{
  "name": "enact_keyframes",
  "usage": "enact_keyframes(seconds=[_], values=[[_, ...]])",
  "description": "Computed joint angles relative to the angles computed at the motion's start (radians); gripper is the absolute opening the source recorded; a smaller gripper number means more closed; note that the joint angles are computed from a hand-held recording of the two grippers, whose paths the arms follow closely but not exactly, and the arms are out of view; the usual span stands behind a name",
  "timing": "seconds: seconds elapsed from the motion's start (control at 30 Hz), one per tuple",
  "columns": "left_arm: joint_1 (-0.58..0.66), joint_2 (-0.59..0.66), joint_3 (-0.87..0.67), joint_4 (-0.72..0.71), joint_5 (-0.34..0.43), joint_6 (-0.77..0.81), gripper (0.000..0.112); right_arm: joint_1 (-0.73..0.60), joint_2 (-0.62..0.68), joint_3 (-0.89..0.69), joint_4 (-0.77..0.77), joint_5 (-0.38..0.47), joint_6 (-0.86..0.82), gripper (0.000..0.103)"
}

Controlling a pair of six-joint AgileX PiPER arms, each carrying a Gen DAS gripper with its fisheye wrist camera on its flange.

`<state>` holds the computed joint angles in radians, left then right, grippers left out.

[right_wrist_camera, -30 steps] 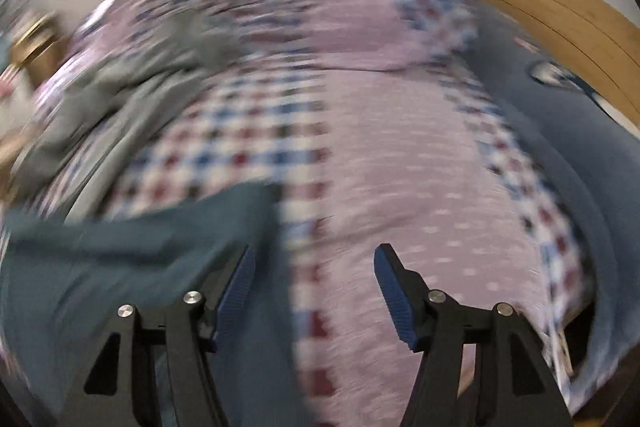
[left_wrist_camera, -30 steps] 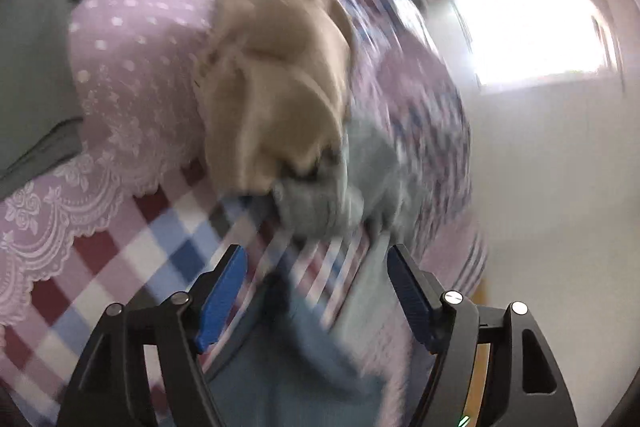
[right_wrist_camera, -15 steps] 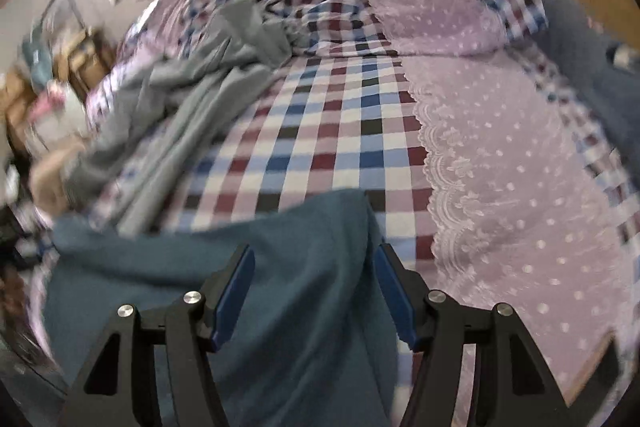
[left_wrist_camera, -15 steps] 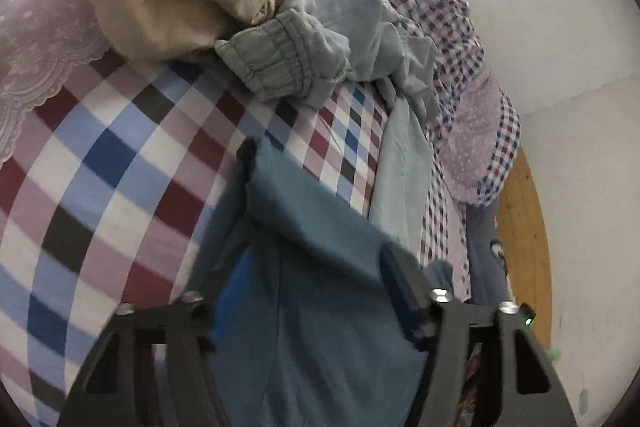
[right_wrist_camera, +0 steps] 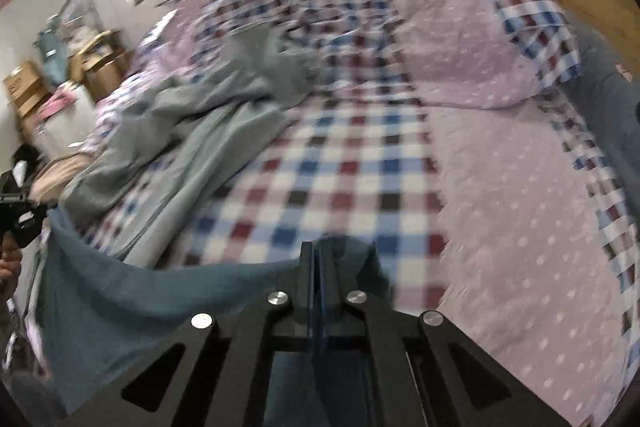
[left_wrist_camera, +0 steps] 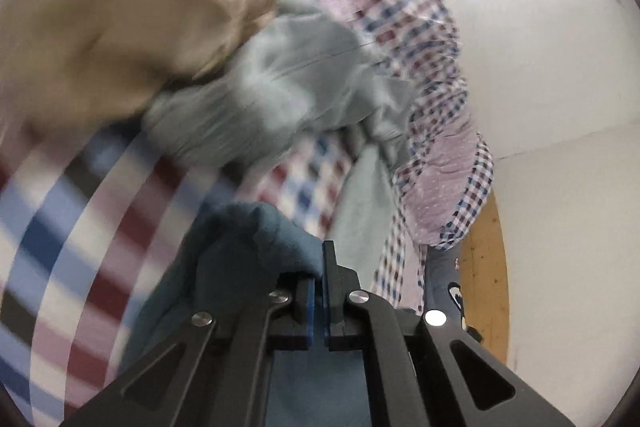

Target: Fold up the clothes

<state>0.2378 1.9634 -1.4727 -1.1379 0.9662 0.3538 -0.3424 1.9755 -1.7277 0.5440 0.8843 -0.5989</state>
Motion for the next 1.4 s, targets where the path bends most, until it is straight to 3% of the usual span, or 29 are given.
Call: enact_keyframes(seconds=[0.1, 0.17, 0.27, 0.33, 0.37, 0.4, 0.43, 0.47, 0.53, 0.67, 0.8, 0.87, 1.0, 1.1, 1.2, 1.23, 1.27, 1.3, 1.33, 1.4], values=[[-0.067, 0.169, -0.275, 0.16, -0.01, -0.234, 0.0, 0.047, 0.181, -0.18, -0.254, 0.013, 0.224, 0.0], [-0.098, 0.312, -0.475, 0.277, 0.006, -0.396, 0.001, 0.066, 0.234, -0.203, -0.364, -0.006, 0.312, 0.0], [-0.106, 0.367, -0.554, 0.315, 0.038, -0.431, 0.002, 0.061, 0.166, -0.094, -0.414, -0.096, 0.382, 0.006], [-0.107, 0.381, -0.573, 0.322, 0.056, -0.425, 0.002, 0.039, 0.069, 0.033, -0.345, -0.162, 0.313, 0.008], [-0.108, 0.385, -0.577, 0.322, 0.06, -0.419, 0.006, 0.025, 0.006, 0.113, -0.293, -0.179, 0.252, 0.018], [-0.099, 0.363, -0.542, 0.304, 0.061, -0.382, 0.012, 0.01, -0.055, 0.186, -0.24, -0.188, 0.188, 0.023], [-0.081, 0.315, -0.466, 0.264, 0.058, -0.31, 0.033, -0.006, -0.114, 0.253, -0.186, -0.191, 0.124, 0.035], [-0.063, 0.269, -0.398, 0.227, 0.059, -0.241, 0.055, -0.022, -0.177, 0.323, -0.13, -0.189, 0.052, 0.04], [-0.039, 0.155, -0.231, 0.206, 0.014, -0.142, 0.087, -0.038, -0.33, 0.499, -0.015, -0.176, -0.112, 0.046], [0.026, -0.121, 0.141, 0.21, -0.075, 0.056, 0.087, 0.038, -0.643, 0.809, 0.092, -0.122, -0.309, 0.047], [0.143, -0.355, 0.5, 0.112, -0.1, 0.243, 0.087, 0.393, -0.87, 1.016, 0.003, -0.211, -0.191, 0.048], [0.206, -0.433, 0.643, 0.092, -0.101, 0.27, 0.087, 0.593, -0.88, 1.058, -0.008, -0.239, -0.153, 0.05], [0.327, -0.517, 0.835, 0.06, -0.06, 0.306, 0.087, 0.979, -0.822, 1.097, -0.336, -0.443, 0.226, 0.05], [0.349, -0.533, 0.9, 0.021, -0.052, 0.343, 0.086, 1.131, -0.716, 1.08, -0.63, -0.517, 0.526, 0.05], [0.327, -0.54, 0.92, -0.004, -0.075, 0.374, 0.084, 1.153, -0.65, 1.044, -0.706, -0.53, 0.6, 0.047], [0.314, -0.535, 0.92, -0.003, -0.089, 0.379, 0.072, 1.141, -0.645, 1.024, -0.653, -0.504, 0.544, 0.015], [0.299, -0.531, 0.917, 0.014, -0.104, 0.367, 0.05, 1.112, -0.651, 0.995, -0.561, -0.46, 0.448, 0.006], [0.289, -0.528, 0.915, 0.044, -0.121, 0.347, 0.033, 1.069, -0.671, 0.97, -0.461, -0.42, 0.352, 0.006], [0.287, -0.526, 0.915, 0.077, -0.137, 0.328, 0.004, 1.014, -0.693, 0.934, -0.361, -0.37, 0.281, 0.006], [0.303, -0.508, 0.916, 0.071, -0.133, 0.346, 0.003, 0.896, -0.712, 0.862, -0.161, -0.284, 0.159, 0.006]])
